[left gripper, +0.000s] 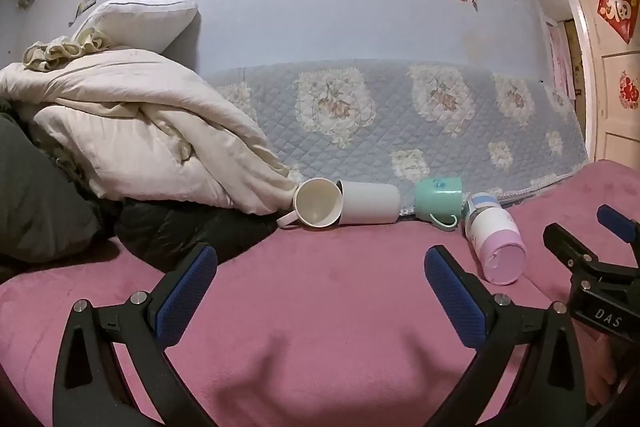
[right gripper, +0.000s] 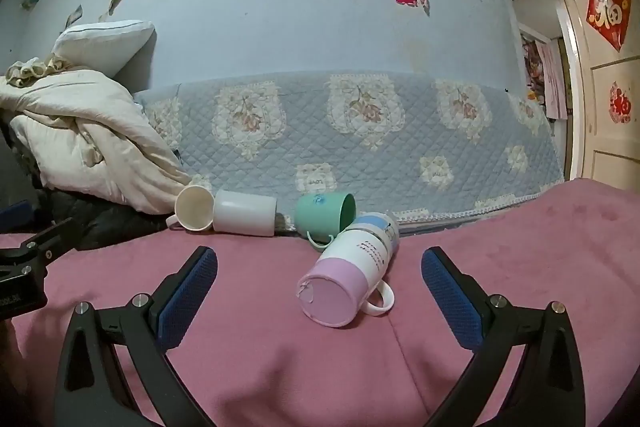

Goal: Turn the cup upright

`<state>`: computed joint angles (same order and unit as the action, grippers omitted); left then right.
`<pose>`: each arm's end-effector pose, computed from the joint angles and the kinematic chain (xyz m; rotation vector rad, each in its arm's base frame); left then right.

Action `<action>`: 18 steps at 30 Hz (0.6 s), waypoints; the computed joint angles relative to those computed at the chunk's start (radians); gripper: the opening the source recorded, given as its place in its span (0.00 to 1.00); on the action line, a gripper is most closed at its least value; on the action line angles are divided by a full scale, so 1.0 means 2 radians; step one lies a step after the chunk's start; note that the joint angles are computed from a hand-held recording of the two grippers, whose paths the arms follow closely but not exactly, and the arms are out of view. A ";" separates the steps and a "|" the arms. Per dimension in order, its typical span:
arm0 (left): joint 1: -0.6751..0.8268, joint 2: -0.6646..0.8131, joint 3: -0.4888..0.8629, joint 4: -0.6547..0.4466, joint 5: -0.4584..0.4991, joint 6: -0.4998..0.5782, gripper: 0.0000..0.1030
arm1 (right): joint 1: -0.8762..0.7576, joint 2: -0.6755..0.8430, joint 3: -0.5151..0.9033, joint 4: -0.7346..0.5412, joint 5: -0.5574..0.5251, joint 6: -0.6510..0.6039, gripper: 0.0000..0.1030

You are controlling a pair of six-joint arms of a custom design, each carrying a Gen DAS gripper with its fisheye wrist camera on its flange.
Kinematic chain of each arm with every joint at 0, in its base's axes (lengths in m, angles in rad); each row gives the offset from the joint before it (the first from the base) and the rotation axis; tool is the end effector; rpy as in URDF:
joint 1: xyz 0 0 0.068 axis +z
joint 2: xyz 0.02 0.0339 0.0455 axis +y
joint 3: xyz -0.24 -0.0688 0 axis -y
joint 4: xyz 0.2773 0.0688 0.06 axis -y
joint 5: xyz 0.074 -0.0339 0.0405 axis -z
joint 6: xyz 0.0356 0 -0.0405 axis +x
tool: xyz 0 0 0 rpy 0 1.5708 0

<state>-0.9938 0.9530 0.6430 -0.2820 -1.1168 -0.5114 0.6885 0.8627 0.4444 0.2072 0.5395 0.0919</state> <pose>0.1565 -0.1818 0.2317 -0.1455 1.8151 0.1588 0.2000 0.1408 0.2161 -0.1372 1.7470 0.0886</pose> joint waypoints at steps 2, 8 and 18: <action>0.002 0.002 0.002 -0.007 0.004 -0.005 1.00 | 0.001 0.001 0.000 0.001 0.001 0.001 1.00; 0.006 0.004 0.005 -0.013 0.009 -0.002 1.00 | -0.002 0.000 -0.001 -0.002 -0.003 0.006 1.00; 0.006 0.010 0.010 -0.017 0.009 -0.006 1.00 | -0.004 0.005 0.000 -0.001 -0.006 0.008 1.00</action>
